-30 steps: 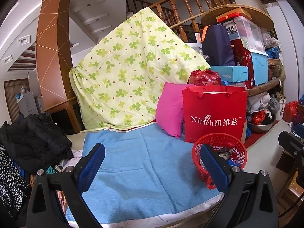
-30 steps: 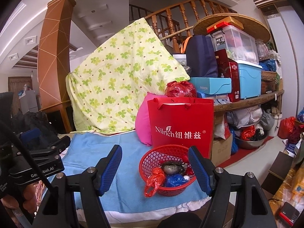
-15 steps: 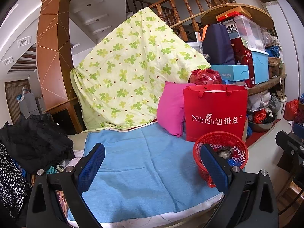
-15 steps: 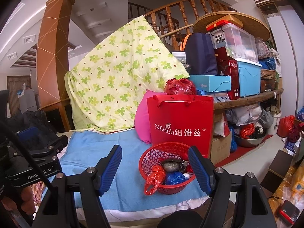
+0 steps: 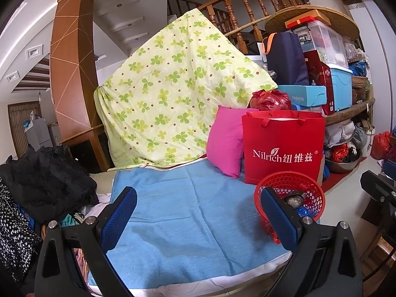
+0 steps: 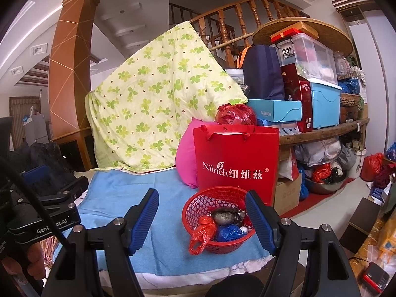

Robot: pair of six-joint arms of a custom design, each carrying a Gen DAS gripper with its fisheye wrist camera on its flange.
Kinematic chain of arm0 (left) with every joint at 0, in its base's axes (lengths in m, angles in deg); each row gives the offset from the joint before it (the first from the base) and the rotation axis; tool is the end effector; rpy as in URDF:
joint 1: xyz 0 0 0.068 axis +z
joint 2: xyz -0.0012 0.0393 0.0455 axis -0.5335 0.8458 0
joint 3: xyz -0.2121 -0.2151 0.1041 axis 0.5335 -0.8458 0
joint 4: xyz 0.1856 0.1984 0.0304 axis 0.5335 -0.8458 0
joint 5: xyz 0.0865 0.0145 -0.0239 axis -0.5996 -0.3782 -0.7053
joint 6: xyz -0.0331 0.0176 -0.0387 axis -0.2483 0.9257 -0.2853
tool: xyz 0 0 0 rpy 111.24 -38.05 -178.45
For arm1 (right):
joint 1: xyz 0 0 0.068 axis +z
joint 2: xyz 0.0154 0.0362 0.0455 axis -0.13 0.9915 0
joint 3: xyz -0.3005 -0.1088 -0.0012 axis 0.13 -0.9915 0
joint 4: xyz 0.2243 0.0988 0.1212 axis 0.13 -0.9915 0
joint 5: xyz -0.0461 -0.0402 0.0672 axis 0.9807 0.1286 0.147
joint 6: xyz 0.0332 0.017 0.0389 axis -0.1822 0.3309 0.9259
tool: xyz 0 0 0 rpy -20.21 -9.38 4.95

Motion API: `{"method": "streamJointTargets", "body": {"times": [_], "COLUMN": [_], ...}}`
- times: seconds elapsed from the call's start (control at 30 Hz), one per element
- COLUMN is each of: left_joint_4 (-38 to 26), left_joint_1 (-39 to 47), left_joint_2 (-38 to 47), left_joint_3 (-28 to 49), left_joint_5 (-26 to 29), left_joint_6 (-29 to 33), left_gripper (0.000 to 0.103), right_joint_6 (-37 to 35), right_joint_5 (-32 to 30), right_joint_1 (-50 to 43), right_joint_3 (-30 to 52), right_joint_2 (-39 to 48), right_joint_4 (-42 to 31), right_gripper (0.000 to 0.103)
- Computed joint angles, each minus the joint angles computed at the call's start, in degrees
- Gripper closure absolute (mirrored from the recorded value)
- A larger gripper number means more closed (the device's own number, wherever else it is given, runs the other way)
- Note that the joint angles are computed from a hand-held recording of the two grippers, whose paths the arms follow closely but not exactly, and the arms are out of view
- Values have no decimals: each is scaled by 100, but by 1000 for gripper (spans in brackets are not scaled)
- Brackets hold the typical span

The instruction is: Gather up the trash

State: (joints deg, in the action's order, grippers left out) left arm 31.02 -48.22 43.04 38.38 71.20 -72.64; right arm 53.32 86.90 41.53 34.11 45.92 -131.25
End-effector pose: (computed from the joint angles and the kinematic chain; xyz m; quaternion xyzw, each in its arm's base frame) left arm 0.2338 -0.0701 0.3641 0.2395 0.7766 -0.0412 0.5812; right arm 0.1033 0.0692 0.3454 0.2222 0.7693 -0.0785 0.5939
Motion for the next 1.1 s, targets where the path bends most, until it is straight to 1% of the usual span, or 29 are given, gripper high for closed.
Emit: {"method": "streamJointTargets", "body": {"times": [0.07, 0.37, 0.77, 1.1], "left_joint_4": [-18, -23, -2, 23], "left_joint_1": [72, 86, 58, 32], "left_joint_2": [9, 65, 88, 108], "left_joint_3": [7, 26, 15, -13], "left_joint_5": [75, 95, 75, 32], "left_joint_6": [16, 36, 31, 33], "left_gripper": [3, 3, 3, 3], "right_joint_6": [19, -36, -195, -315], "right_joint_5": [2, -49, -135, -268], "right_joint_1": [8, -41, -132, -283], "right_joint_3": [2, -38, -56, -237], "right_joint_2": [1, 24, -24, -77], "right_joint_4": [-9, 85, 203, 415], "right_gripper": [28, 28, 28, 28]}}
